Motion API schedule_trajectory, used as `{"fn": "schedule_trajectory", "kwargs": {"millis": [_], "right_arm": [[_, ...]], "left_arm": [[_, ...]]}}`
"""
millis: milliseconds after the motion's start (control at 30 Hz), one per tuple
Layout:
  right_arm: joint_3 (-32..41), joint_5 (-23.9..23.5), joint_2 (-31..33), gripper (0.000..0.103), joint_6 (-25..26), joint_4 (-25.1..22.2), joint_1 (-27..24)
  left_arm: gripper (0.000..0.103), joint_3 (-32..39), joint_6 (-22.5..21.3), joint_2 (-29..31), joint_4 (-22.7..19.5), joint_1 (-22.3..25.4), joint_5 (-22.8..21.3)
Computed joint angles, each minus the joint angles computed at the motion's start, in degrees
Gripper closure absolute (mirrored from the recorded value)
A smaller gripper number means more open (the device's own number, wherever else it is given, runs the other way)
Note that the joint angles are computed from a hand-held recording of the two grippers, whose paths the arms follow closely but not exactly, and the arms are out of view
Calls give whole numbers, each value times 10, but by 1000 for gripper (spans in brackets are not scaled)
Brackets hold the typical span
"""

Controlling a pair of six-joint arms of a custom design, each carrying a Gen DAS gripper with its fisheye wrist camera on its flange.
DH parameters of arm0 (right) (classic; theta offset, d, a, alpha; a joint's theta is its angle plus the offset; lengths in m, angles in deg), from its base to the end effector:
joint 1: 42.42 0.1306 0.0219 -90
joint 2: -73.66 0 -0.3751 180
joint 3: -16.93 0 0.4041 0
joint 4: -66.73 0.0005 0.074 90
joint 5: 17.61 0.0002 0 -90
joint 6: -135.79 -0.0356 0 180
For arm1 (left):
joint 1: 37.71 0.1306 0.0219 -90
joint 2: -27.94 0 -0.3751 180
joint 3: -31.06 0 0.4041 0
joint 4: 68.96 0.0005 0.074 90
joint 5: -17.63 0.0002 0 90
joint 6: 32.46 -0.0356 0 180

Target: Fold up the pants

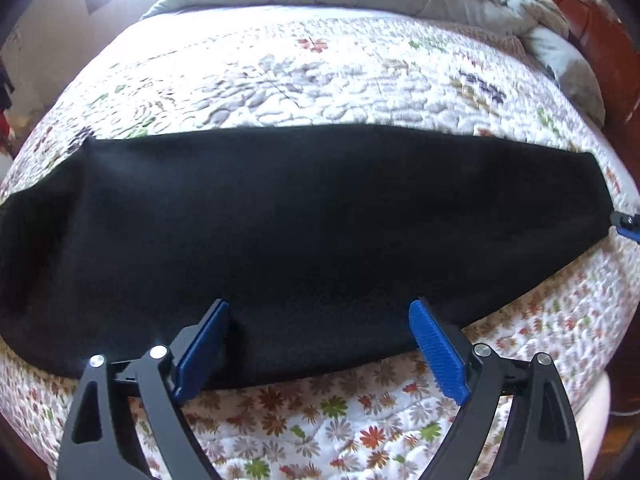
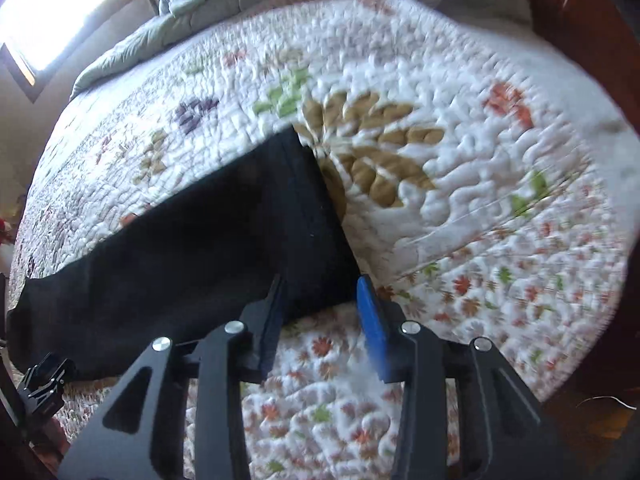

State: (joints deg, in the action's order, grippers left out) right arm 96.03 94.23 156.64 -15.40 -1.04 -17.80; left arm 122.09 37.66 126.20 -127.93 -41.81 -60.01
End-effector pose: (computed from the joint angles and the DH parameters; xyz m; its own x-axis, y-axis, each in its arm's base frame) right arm 0.3809 0.1595 0.3739 -0.6614 0.5916 -0.4611 0.6210 0.7766 0.1057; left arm 0.5185 -0.0453 0.3513 -0.8052 0.3907 -0.4461 0.4570 0.8882 -0.0470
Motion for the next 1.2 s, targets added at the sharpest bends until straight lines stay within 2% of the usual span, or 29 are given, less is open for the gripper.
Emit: {"fn": "schedule_trajectory", "kwargs": {"millis": [67, 167, 300, 333, 400, 500, 600, 667, 733, 767, 833, 1000, 1100, 1167, 1200], "right_arm": [[8, -3, 4, 66, 16, 28, 15], [26, -40, 37, 67, 53, 68, 21], [31, -103, 95, 67, 41, 83, -3], [26, -102, 95, 67, 37, 89, -3], [38, -103, 99, 67, 27, 73, -2], [94, -80, 128, 64, 22, 12, 15], [127, -95, 147, 59, 48, 43, 52], [156, -118, 172, 59, 62, 62, 71], [189, -145, 206, 59, 76, 77, 85], [215, -157, 230, 59, 89, 77, 93], [273, -171, 282, 59, 113, 59, 103], [363, -196, 363, 60, 131, 25, 117], [376, -191, 383, 58, 131, 12, 119], [375, -188, 383, 56, 129, 13, 124], [376, -190, 383, 56, 129, 13, 123]], "left_arm": [[12, -10, 2, -9, 11, -1, 1], [12, -11, -9, -2, 1, -10, -12], [8, -14, -9, 6, 8, -12, -15], [8, -9, -11, 10, 2, -11, -13], [10, 1, -7, 13, -13, -6, -4], [12, 12, -1, 7, -36, 12, 8], [12, 25, -4, -1, -59, 52, 30], [12, 46, -3, 8, -85, 88, 34], [15, 84, 6, 36, -130, 126, 49], [19, 115, 17, 61, -166, 148, 53], [22, 165, 35, 104, -218, 180, 71], [23, 250, 73, 175, -271, 229, 96], [40, 302, 96, 221, -307, 249, 123], [60, 322, 117, 239, -319, 258, 135], [63, 328, 125, 245, -323, 261, 140]]}}
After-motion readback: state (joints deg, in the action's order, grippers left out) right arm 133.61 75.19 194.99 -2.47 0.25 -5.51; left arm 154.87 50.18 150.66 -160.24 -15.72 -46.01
